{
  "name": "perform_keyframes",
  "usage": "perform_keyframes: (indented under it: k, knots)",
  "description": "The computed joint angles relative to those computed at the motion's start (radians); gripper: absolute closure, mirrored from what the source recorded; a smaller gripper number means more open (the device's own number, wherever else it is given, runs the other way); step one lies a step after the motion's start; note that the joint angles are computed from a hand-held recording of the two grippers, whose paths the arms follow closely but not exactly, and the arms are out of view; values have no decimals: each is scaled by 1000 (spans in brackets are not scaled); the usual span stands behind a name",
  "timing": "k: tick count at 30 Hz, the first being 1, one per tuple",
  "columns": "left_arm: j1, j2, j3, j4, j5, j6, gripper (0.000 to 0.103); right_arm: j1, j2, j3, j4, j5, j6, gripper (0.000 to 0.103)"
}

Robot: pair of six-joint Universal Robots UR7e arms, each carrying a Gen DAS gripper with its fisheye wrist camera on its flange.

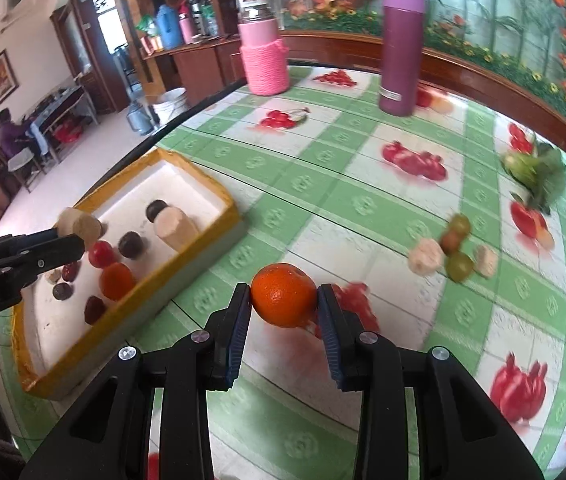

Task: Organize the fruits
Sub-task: 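Carry the mandarin and beige cube over the tray, then lower the mandarin and cube into the tray and open both grippers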

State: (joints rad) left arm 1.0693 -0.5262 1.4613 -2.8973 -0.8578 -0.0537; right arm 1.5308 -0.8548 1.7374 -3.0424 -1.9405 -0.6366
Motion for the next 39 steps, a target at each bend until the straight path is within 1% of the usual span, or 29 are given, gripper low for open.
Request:
perform_keyframes:
  k: [5,11,14,17,19,22,23,25,26,28,29,30,32,33,37,39]
  knots:
    - [30,-27,1,-16,44,-13,64,33,62,-80,57,17,-15,70]
    - [65,-37,-20,16,52,-33,64,64,130,-154,103,21,-28,70]
    - [75,-27,-41,50,40,-33,64,69,156,-185,131,24,-23,70]
    - [81,-6,-78,93,36,-23,64,71,171,-214,206,42,9,70]
    - [84,12,-108,126,36,-17,64,77,179,-215,238,47,-1,70]
    - [88,41,-160,187,58,-13,64,94,189,-190,197,22,-68,70]
    - [91,44,-173,215,54,-21,64,101,191,-190,199,3,-67,70]
    - [93,55,-190,228,62,-23,64,100,177,-183,244,31,-62,70]
    - [93,58,-192,220,69,-18,64,103,179,-180,245,21,-77,70]
    - [94,62,-198,213,80,-13,61,110,201,-178,204,-40,-135,70]
    - [95,62,-200,209,85,-12,60,109,212,-186,199,-57,-136,70]
    - [96,63,-200,205,89,-9,58,102,220,-201,217,-65,-114,70]
    - [97,67,-206,204,99,-3,56,93,222,-216,238,-43,-90,70]
    - [98,69,-209,206,103,-1,56,94,227,-225,243,-47,-85,70]
    - [99,75,-217,201,101,7,55,98,237,-226,225,-65,-95,70]
    - [99,78,-220,197,108,6,47,98,235,-221,215,-69,-96,70]
